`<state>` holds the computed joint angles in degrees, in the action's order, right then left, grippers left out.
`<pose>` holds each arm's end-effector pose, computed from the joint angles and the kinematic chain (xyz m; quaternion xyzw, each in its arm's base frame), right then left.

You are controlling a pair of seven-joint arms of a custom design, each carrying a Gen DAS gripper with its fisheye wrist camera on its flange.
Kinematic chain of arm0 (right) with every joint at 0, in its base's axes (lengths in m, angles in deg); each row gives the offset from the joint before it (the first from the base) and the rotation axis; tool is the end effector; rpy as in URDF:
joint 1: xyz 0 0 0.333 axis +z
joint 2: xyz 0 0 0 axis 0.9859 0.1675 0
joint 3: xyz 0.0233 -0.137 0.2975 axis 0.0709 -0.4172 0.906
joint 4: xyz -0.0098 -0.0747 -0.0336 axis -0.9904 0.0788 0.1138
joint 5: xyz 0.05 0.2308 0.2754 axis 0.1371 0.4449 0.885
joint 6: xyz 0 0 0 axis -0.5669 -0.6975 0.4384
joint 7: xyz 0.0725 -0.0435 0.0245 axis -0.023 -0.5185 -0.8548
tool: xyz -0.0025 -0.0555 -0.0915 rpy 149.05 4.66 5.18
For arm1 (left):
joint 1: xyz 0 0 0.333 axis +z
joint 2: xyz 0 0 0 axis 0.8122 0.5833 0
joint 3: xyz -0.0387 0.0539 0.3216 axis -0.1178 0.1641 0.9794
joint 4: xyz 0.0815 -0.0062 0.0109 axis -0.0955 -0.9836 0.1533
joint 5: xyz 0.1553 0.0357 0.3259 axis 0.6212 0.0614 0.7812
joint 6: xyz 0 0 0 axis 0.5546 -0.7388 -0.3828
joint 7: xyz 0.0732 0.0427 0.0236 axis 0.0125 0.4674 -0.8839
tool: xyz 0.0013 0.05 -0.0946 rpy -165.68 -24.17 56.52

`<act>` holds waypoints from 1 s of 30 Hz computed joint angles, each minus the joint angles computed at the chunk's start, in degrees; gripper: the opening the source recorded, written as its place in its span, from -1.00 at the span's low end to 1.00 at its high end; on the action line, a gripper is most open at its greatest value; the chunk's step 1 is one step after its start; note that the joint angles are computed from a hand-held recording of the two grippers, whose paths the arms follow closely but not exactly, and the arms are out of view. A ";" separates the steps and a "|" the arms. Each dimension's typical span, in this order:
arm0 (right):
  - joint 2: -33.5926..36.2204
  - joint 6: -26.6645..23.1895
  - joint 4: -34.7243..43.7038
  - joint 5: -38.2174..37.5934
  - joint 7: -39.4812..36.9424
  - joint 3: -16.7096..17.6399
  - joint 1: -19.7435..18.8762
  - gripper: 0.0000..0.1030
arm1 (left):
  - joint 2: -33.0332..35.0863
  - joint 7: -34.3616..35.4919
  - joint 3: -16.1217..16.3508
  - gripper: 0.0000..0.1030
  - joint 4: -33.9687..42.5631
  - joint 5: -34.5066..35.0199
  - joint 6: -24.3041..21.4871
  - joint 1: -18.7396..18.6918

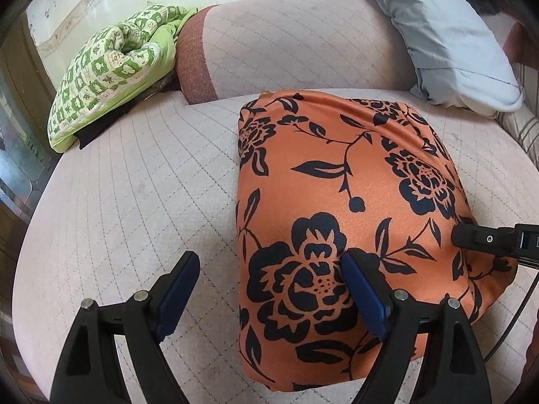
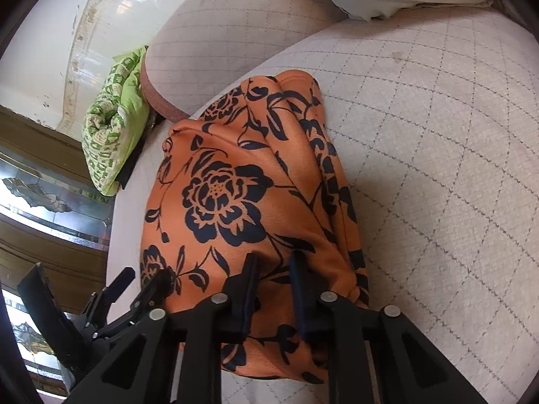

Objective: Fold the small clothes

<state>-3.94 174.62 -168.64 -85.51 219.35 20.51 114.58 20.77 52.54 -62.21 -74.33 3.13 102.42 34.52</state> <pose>0.4554 0.4228 0.3786 -0.5315 0.7600 0.0489 0.3709 0.4752 -0.3248 0.4162 -0.5875 0.7363 -0.1970 0.2717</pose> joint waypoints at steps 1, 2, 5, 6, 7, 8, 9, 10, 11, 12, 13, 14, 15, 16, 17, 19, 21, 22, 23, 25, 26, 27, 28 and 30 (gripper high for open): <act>0.22 0.29 0.05 -0.09 0.24 -0.39 0.29 -0.63 | 0.11 -0.13 0.05 0.68 0.07 0.24 -0.06 -0.04; 0.13 0.77 -0.35 -0.15 0.39 -0.55 0.27 -0.63 | -0.04 -0.37 0.06 0.68 -0.14 0.56 -0.08 -0.12; 0.11 0.95 -0.52 -0.39 0.70 -1.36 0.90 -0.65 | 0.06 -0.85 0.12 0.69 -0.17 1.24 -0.16 -0.19; -0.15 1.14 -0.99 -0.73 0.93 -2.05 1.43 -0.65 | 0.13 -0.94 0.14 0.70 -0.12 1.47 -0.24 -0.21; -0.08 0.79 -0.76 -1.11 1.11 -2.85 2.19 -0.65 | 0.18 -0.91 0.14 0.70 -0.10 1.67 -0.28 -0.23; 0.00 0.53 -0.51 -1.32 1.23 -3.08 2.44 -0.65 | 0.27 -0.95 0.16 0.70 -0.04 1.95 -0.35 -0.27; 0.05 0.47 -0.38 -1.57 1.56 -3.53 2.89 -0.65 | 0.36 -1.07 0.17 0.70 0.02 2.18 -0.44 -0.33; 0.14 0.62 -0.35 -1.77 1.79 -3.72 2.99 -0.65 | 0.44 -1.20 0.18 0.71 0.07 2.43 -0.53 -0.39; 0.21 0.45 -0.12 -1.84 1.98 -3.72 3.07 -0.65 | 0.48 -1.14 0.20 0.71 0.02 2.59 -0.48 -0.37; 0.29 0.43 0.00 -1.94 2.09 -3.65 2.99 -0.65 | 0.58 -1.20 0.20 0.71 0.04 2.68 -0.50 -0.40; 0.42 0.22 0.28 -2.00 2.14 -3.52 2.93 -0.65 | 0.75 -1.23 0.22 0.72 0.15 2.76 -0.56 -0.42; 0.42 0.02 0.40 -2.20 2.25 -3.64 3.06 -0.65 | 0.87 -1.27 0.23 0.72 0.25 2.88 -0.69 -0.48; 0.41 -0.15 0.49 -2.42 2.39 -3.79 3.20 -0.65 | 0.97 -1.27 0.24 0.73 0.35 2.97 -0.80 -0.53; 0.41 -0.37 0.62 -2.72 2.55 -4.02 3.44 -0.65 | 1.09 -1.26 0.24 0.74 0.48 3.01 -0.90 -0.58; 0.40 -0.41 0.66 -2.93 2.77 -4.13 3.54 -0.65 | 1.24 -1.19 0.25 0.75 0.62 3.01 -0.96 -0.60; 0.49 -0.35 0.78 -3.22 3.10 -4.11 3.47 -0.65 | 1.52 -0.96 0.29 0.75 0.88 2.92 -1.06 -0.63; 0.59 -0.32 0.87 -3.39 3.13 -3.88 3.15 -0.65 | 1.93 -0.69 0.36 0.77 1.22 3.01 -1.28 -0.72; 0.52 -0.31 0.78 -3.61 3.35 -4.16 3.40 -0.65 | 2.09 -0.64 0.43 0.78 1.36 3.08 -1.35 -0.76; 0.55 -0.48 0.91 -3.77 3.45 -4.27 3.51 -0.65 | 2.33 -0.49 0.48 0.79 1.53 3.03 -1.34 -0.75; 0.63 -0.62 1.07 -4.03 3.69 -4.33 3.56 -0.65 | 2.74 -0.16 0.53 0.79 1.86 2.91 -1.38 -0.82; 0.66 -0.58 1.10 -4.17 3.88 -4.45 3.65 -0.65 | 2.93 -0.03 0.59 0.80 1.97 3.02 -1.40 -0.87; 0.65 -0.53 1.07 -4.29 3.97 -4.44 3.62 -0.65 | 3.14 0.08 0.66 0.80 2.13 3.18 -1.46 -0.95; 0.71 -0.47 1.16 -4.39 4.13 -4.51 3.67 -0.65 | 3.53 0.42 0.71 0.80 2.36 3.41 -1.42 -1.01; 0.76 -0.39 1.19 -4.53 4.38 -4.59 3.71 -0.65 | 4.52 1.47 0.87 0.83 3.08 3.80 -1.46 -1.15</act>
